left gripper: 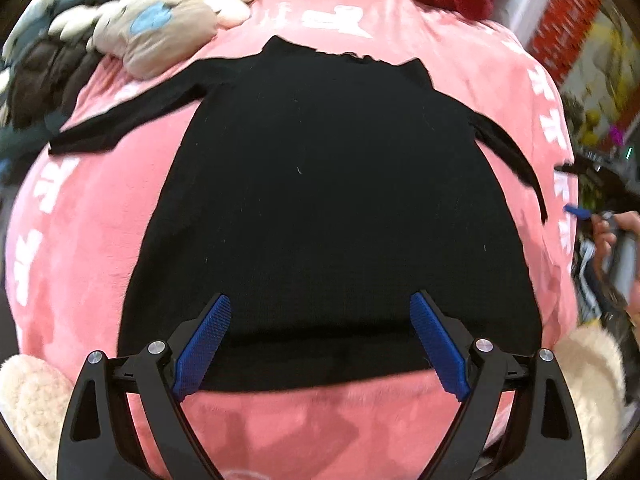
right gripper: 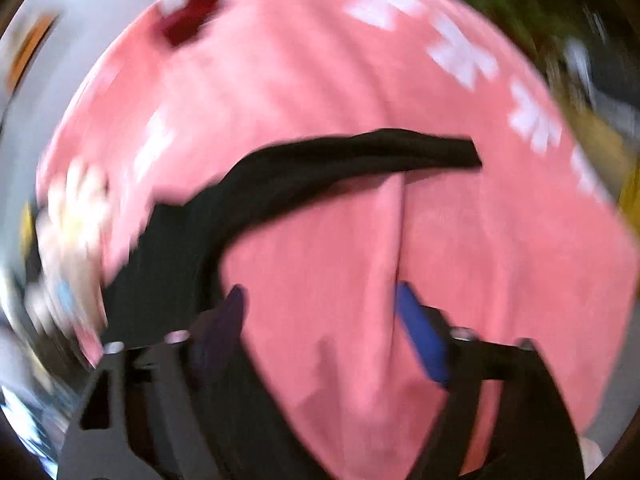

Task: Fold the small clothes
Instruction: 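Grasp the black sweater's sleeve cuff with the right tool and lift it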

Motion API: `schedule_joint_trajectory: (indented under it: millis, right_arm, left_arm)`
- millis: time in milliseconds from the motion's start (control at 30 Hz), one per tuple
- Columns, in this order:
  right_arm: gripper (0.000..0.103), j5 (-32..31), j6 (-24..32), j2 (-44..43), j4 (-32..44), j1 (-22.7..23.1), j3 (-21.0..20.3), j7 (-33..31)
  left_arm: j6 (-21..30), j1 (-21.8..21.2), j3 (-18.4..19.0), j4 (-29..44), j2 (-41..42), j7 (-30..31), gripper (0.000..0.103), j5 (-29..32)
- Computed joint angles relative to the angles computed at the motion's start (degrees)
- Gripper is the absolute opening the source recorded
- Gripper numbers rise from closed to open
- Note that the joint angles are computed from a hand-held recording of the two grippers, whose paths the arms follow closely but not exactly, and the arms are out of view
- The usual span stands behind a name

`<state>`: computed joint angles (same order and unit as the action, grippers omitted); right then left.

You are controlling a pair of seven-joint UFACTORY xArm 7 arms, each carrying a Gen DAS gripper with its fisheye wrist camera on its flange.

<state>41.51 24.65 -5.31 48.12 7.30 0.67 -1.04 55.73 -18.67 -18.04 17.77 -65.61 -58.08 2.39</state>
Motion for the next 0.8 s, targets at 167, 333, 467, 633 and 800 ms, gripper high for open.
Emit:
schedule_joint_trajectory:
  millis: [167, 333, 467, 633, 800]
  right_arm:
    - [0.067, -2.58, -2.88, 12.82, 9.19, -3.63, 0.33, 3.86]
    - [0.058, -7.87, -0.79, 21.42, 15.52, -7.04, 1.24, 9.72]
    - [0.049, -18.75, 3.04, 28.58, 25.92, -6.65, 0.11, 15.97]
    - [0.063, -33.23, -1.44, 31.19, 33.72, -2.02, -7.14, 30.25]
    - [0.064, -31.4, -1.17, 27.05, 25.82, -9.55, 0.58, 22.33]
  left_arm:
    - [-1.79, 2.75, 2.12, 0.88, 3.88, 1.36, 0.089, 0.84]
    - [-4.0, 4.53, 3.46, 1.85, 8.91, 3.76, 0.089, 1.73]
    - [-5.96, 5.43, 4.16, 3.0, 13.33, 5.18, 0.089, 1.83]
    - [-8.84, 6.57, 3.58, 5.03, 18.3, 5.77, 0.089, 2.93]
    - [-12.75, 6.21, 3.55, 7.13, 22.73, 5.37, 0.089, 2.76]
